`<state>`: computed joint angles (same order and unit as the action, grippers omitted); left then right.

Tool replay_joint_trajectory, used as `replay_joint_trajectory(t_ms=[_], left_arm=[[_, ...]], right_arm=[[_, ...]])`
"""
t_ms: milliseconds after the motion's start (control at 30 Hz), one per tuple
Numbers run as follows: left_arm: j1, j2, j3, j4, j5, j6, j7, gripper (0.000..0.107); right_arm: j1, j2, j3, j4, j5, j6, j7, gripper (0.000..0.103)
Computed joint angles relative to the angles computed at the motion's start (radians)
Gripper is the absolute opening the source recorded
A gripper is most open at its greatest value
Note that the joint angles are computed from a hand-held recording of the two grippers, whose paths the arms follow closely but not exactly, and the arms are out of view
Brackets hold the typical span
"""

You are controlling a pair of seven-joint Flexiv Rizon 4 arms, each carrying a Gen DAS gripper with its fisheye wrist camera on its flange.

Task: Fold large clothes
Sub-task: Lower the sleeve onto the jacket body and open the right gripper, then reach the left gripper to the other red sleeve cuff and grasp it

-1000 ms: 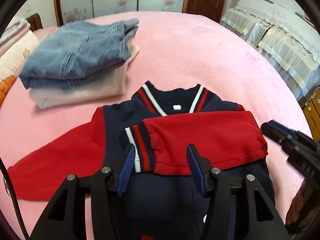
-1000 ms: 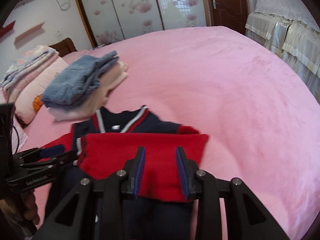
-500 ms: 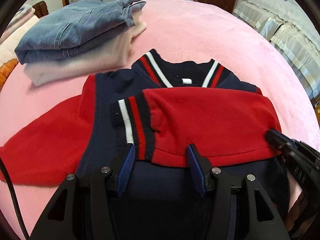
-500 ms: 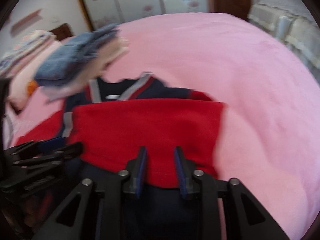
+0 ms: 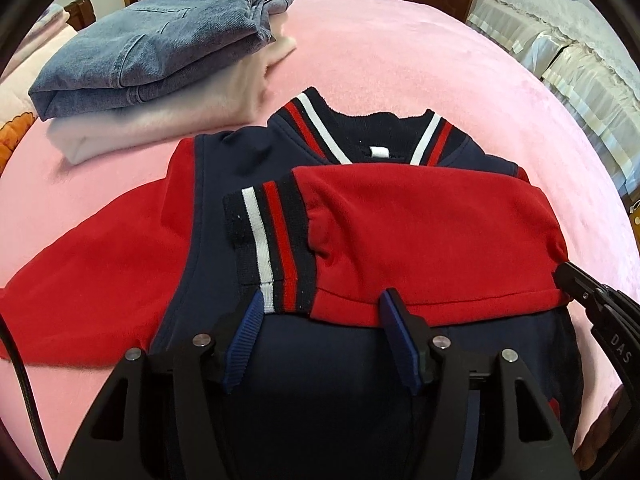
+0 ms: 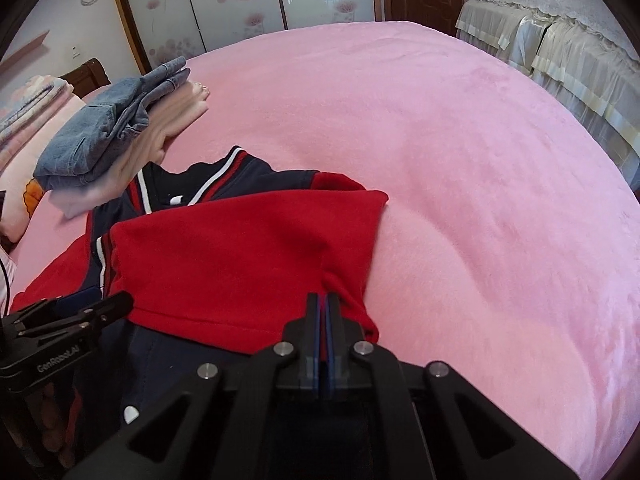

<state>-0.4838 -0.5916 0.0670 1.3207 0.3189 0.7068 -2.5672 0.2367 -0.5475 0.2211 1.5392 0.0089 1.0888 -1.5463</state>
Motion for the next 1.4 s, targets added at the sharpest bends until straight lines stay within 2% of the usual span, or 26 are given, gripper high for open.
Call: replay_joint_trajectory(t_ms=[300, 367, 433, 500, 800, 933, 1100, 1400], left_arm=[[-0.036, 0.043, -0.006, -0.016, 0.013, -0.073, -0.037, 0.061], [-0.053, 0.063, -0.004, -0.020, 0.040, -0.091, -0.055, 0.063], [-0.069, 0.089, -0.004, -0.019, 0.064, -0.112, -0.084, 0.071], [-0.087, 0.121, -0.008, -0.010, 0.091, -0.127, -0.122, 0.074], [-0.118, 0.232, -0.062, 0.012, 0.188, -0.231, -0.192, 0.075], [-0.114, 0.302, -0.085, 0.073, 0.217, -0.240, -0.232, 0.075], [-0.106, 0.389, -0.121, 0.141, 0.264, -0.299, -0.288, 0.075], [-0.018, 0.544, -0.176, 0.343, 0.273, -0.254, -0.389, 0.075]], right_arm=[[-0.025, 0.059, 0.024, 0.016, 0.057, -0.051, -0.014, 0.004], [-0.023, 0.081, 0.023, 0.029, 0.067, -0.044, -0.019, 0.008], [-0.013, 0.108, 0.014, 0.054, 0.059, -0.023, -0.016, 0.019], [-0.009, 0.137, 0.010, 0.079, 0.054, -0.005, -0.018, 0.024], [-0.014, 0.264, 0.046, 0.148, 0.138, -0.008, -0.094, 0.024], [0.011, 0.323, 0.040, 0.195, 0.138, -0.001, -0.107, 0.024], [0.034, 0.378, 0.053, 0.218, 0.194, -0.027, -0.156, 0.024], [0.112, 0.421, 0.056, 0.258, 0.199, -0.033, -0.174, 0.024]])
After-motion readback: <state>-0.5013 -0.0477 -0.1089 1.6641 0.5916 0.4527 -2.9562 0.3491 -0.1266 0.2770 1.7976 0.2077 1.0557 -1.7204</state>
